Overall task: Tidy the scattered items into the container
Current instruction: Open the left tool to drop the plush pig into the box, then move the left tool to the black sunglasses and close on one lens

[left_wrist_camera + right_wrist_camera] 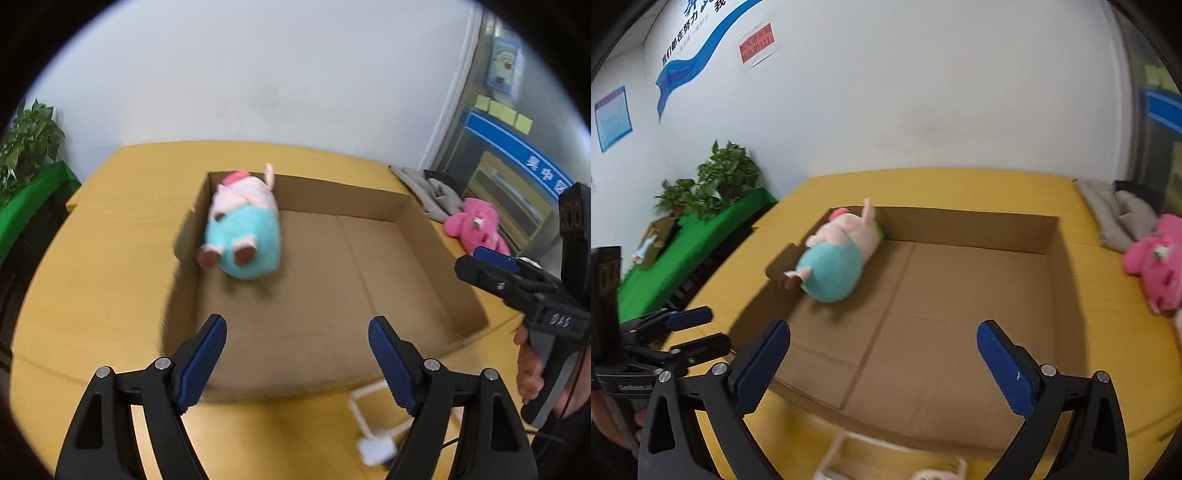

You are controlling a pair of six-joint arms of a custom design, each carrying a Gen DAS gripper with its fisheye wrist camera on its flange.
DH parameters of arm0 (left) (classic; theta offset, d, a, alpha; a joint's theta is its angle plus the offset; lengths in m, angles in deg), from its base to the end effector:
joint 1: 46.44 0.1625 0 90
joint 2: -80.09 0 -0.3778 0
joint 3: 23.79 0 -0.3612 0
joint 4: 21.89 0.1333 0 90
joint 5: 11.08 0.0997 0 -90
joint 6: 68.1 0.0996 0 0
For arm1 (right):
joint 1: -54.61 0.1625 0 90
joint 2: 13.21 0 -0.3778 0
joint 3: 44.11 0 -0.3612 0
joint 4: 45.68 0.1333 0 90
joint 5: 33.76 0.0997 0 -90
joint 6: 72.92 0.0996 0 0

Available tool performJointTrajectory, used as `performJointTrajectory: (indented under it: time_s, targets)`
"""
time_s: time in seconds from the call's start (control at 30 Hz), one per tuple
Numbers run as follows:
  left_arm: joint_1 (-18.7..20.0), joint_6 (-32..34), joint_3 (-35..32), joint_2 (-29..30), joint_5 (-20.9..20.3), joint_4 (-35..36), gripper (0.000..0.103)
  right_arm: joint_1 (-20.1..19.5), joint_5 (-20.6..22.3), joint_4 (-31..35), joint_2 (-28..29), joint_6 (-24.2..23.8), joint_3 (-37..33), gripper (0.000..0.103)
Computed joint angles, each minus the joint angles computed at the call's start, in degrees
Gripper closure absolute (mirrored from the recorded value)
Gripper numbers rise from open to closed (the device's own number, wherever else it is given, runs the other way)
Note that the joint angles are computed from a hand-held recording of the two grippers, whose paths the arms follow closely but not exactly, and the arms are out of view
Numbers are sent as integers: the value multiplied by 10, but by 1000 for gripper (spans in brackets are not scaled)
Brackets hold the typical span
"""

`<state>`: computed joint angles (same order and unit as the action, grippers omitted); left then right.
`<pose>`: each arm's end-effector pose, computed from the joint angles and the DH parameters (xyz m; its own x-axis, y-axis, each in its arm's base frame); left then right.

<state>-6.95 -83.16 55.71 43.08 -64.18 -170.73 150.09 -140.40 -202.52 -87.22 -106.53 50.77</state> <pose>-0.4067 -0.5854 0.0976 -0.8095 0.3336 -0.4832 0.5491 0.7217 -0.4215 0.1596 -0.5668 0.4024 -0.7739 -0.2885 0.5637 -0.5941 0.6390 -0.4886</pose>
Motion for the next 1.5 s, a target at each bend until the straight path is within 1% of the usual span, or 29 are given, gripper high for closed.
performJointTrajectory:
  time_s: [0.07,0.2,0.3,0.4,0.47,0.6,0.77,0.87,0.97,1.03,1.1,1.13,1.17,1.23,1.4,1.5]
  targets:
    - [-7,-9,17,2,-7,-19,24,0,-16,-23,-30,-8,39,0]
    - [-21,-18,39,7,-7,-41,24,-1,-40,-50,-76,-36,96,0]
    - [-27,-26,48,7,-13,-54,24,-6,-42,-58,-108,-50,125,0]
    - [-31,-24,41,14,-5,-58,24,-9,-42,-56,-122,-60,135,0]
    - [-31,-18,30,20,-5,-52,24,-9,-44,-59,-121,-64,135,0]
    - [-24,2,-2,43,2,-42,24,-18,-37,-50,-114,-58,126,0]
    - [9,12,-51,71,-21,-28,24,-30,-45,-47,-91,-58,107,0]
    - [34,21,-85,90,-34,-2,24,-44,-50,-43,-70,-55,94,0]
    - [59,0,-127,114,-45,61,24,-68,-42,-41,-50,-50,82,0]
    - [56,18,-118,115,-37,46,24,-86,-33,-33,-38,-41,73,0]
    - [51,22,-114,113,-45,55,24,-98,-34,-22,-30,-31,68,0]
    - [47,21,-110,111,-42,60,24,-103,-33,-24,-28,-34,70,1]
    - [43,20,-104,109,-37,64,24,-104,-30,-36,-28,-44,76,1]
    - [38,18,-90,103,-33,63,24,-105,-29,-37,-31,-50,79,1]
    - [31,-3,-52,77,-55,48,24,-111,-35,-19,-39,-56,75,1]
    - [24,-4,-37,69,-44,47,24,-115,-32,-16,-48,-58,83,1]
